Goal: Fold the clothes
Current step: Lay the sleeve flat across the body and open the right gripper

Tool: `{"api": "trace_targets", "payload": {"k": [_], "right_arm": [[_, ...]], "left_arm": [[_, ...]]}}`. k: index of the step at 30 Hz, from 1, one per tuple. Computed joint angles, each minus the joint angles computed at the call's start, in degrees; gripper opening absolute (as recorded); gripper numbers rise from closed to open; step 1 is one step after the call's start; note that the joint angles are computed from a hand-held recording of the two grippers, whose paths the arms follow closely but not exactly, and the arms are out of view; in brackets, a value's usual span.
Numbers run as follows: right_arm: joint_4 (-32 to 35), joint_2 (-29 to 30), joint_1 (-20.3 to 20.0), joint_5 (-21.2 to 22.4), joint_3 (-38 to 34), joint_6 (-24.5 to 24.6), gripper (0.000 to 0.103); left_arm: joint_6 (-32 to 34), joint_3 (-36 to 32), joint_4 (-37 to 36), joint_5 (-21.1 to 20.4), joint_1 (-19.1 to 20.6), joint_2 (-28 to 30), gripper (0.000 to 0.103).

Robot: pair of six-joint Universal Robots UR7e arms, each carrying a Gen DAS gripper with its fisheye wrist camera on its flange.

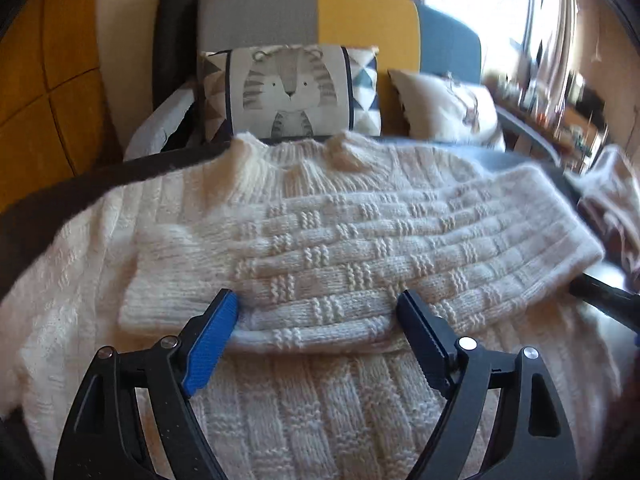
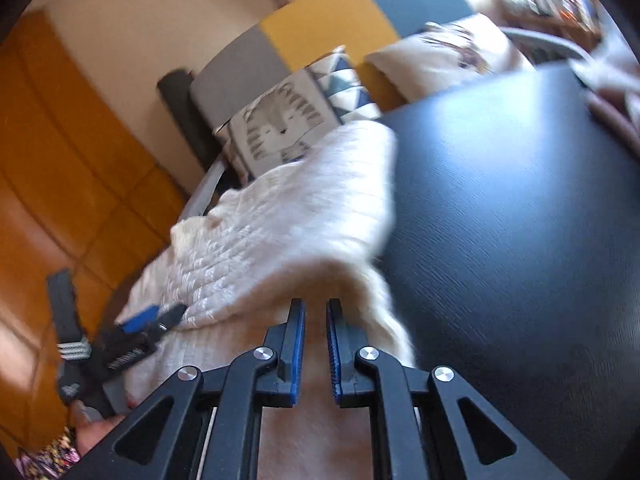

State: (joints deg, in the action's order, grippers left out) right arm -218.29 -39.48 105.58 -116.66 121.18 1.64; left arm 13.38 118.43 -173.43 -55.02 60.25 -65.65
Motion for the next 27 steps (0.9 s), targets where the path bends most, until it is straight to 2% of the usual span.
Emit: {"api": "trace_targets", "payload": {"k": [2,4,5,7,9,10,12,17,19,21,24,25,27], "right_arm": [[4.2,0.4,0.7,-3.0,-3.6,-2.2,0.010],[6.9,0.9,0.3,-5.8,-5.8,-2.2,0.010],[8.1,1.0,-0.1,-7.7,-6.6,-1.2,0.003],[5.8,0.0,-1.5,-7.2,-5.6,2.2,0.000],[-0.5,-0.1,-0.9,-12.4,-4.6,3.2,0.000],[-2.7,-0.6,-1.1,-13.2,-3.6,4.0,0.000],[-3.2,-1.7,-2.1,-12.8,-1.4,7.6,0.000],[-2.5,-2.3,-2.0,-13.0,-0.8,7.8,0.000],[2.6,-5.0,-2.4,-8.6,0.6,7.7,0.002],[3.4,-6.9,-1.1,-7.5,3.0,3.9,0.008],[-2.9,-6.2,2.4,-11.6,4.2,-5.2,0.008],[-4.5,-6.2,2.7,-11.2,3.8,-7.0,0.008],[-3.4,-6.6,2.0,-8.6,1.7,-7.7,0.015]], "left_arm": [[-0.2,0.1,-0.4,-1.1,0.5,-0.2,0.084],[-0.5,-0.3,0.2,-1.6,0.7,-0.2,0.084],[-0.9,-0.4,0.8,-1.7,0.7,-0.2,0.085],[-1.7,-0.6,2.0,-1.8,0.6,-0.4,0.085],[-2.1,-0.5,2.6,-1.7,0.3,-0.6,0.086],[-2.1,-0.4,2.7,-1.6,0.1,-0.6,0.087],[-2.0,-0.4,2.9,-1.5,0.0,-0.6,0.088],[-1.9,-0.4,2.3,-2.3,0.4,-0.7,0.088],[-1.4,-0.2,1.5,-2.0,0.3,-0.6,0.088],[-0.9,0.2,0.4,-1.7,0.1,-0.4,0.088],[-1.1,0.3,0.0,-2.5,0.4,-0.6,0.088],[-1.1,0.3,0.0,-2.6,0.4,-0.6,0.088],[-1.2,0.4,-0.1,-2.7,0.5,-0.7,0.088]]}}
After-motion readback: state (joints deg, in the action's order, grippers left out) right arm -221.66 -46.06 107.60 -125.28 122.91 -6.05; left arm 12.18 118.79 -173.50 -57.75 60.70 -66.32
